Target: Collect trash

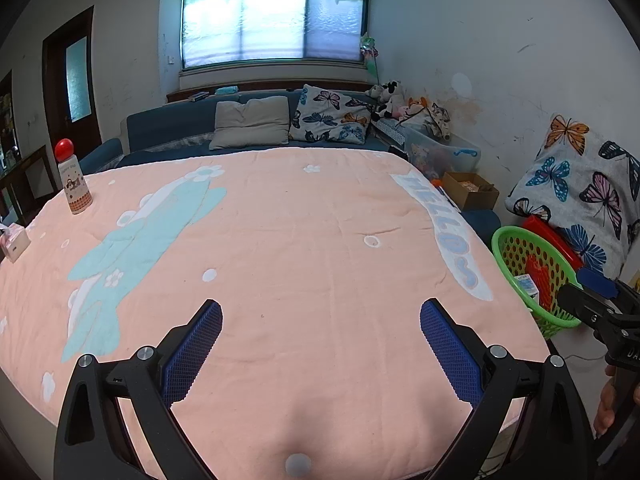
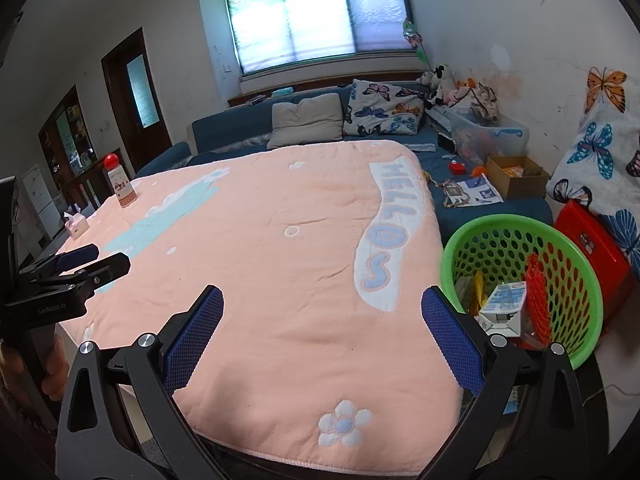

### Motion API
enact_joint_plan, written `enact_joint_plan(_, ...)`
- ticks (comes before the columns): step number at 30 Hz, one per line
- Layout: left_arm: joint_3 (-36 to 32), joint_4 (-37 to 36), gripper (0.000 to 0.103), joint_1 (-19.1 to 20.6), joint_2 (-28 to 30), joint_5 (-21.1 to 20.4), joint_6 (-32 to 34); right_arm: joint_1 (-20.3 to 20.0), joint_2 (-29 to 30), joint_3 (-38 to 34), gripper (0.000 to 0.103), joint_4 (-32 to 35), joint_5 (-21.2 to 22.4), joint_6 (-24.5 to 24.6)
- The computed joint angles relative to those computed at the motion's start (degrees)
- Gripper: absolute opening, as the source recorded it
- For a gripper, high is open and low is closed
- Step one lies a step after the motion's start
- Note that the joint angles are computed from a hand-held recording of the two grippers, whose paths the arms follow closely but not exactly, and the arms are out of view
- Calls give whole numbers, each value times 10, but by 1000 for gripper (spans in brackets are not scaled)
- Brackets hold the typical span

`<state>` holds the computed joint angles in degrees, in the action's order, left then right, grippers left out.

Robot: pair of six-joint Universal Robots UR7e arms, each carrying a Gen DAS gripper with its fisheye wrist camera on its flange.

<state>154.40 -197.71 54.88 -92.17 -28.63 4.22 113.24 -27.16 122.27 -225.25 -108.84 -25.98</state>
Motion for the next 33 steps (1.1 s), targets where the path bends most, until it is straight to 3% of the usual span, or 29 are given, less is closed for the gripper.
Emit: enact_joint_plan(33, 6, -9, 96, 1, -6, 6, -3, 1, -1, -4, 98, 13, 9, 1)
